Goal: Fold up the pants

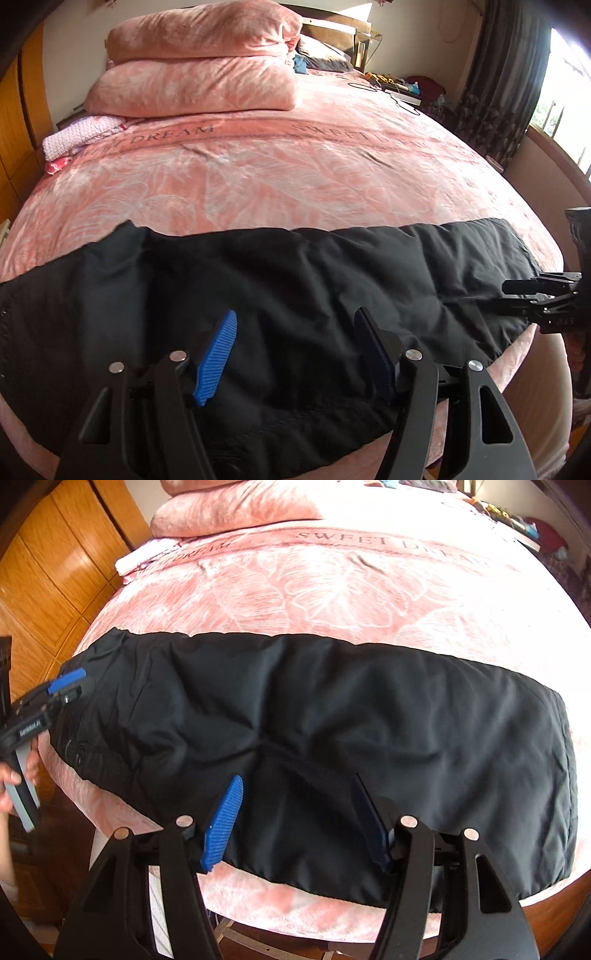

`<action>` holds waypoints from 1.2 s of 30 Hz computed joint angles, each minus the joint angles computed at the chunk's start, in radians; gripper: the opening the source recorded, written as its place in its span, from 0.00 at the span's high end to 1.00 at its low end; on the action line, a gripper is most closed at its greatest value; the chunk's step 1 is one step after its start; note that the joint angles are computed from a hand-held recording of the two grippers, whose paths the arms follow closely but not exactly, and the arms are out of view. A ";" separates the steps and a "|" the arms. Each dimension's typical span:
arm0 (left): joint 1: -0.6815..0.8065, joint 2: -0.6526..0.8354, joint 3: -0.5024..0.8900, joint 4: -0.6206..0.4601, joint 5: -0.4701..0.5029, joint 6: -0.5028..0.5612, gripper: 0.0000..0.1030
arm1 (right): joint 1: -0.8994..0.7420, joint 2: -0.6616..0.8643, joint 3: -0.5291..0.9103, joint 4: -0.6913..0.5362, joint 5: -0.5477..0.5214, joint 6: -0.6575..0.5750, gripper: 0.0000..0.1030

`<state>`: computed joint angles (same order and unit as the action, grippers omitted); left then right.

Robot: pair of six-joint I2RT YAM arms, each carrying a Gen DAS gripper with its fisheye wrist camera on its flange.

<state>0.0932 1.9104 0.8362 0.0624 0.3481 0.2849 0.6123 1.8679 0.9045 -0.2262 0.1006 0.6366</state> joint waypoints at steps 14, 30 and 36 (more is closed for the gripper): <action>-0.092 -0.024 -0.135 0.108 -0.117 -0.087 0.25 | -0.172 -0.311 -0.320 0.095 -0.193 0.116 0.42; -0.237 0.064 -0.173 0.188 -0.175 -0.179 0.15 | -0.394 -0.374 -0.557 0.248 -0.410 0.213 0.54; -0.251 0.088 -0.181 0.230 -0.200 -0.195 0.14 | -0.387 -0.402 -0.546 0.221 -0.344 0.193 0.90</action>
<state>-0.1579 1.9985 0.6549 0.2924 0.1484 0.0900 0.2252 1.4663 0.3586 -0.0056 -0.2432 0.8301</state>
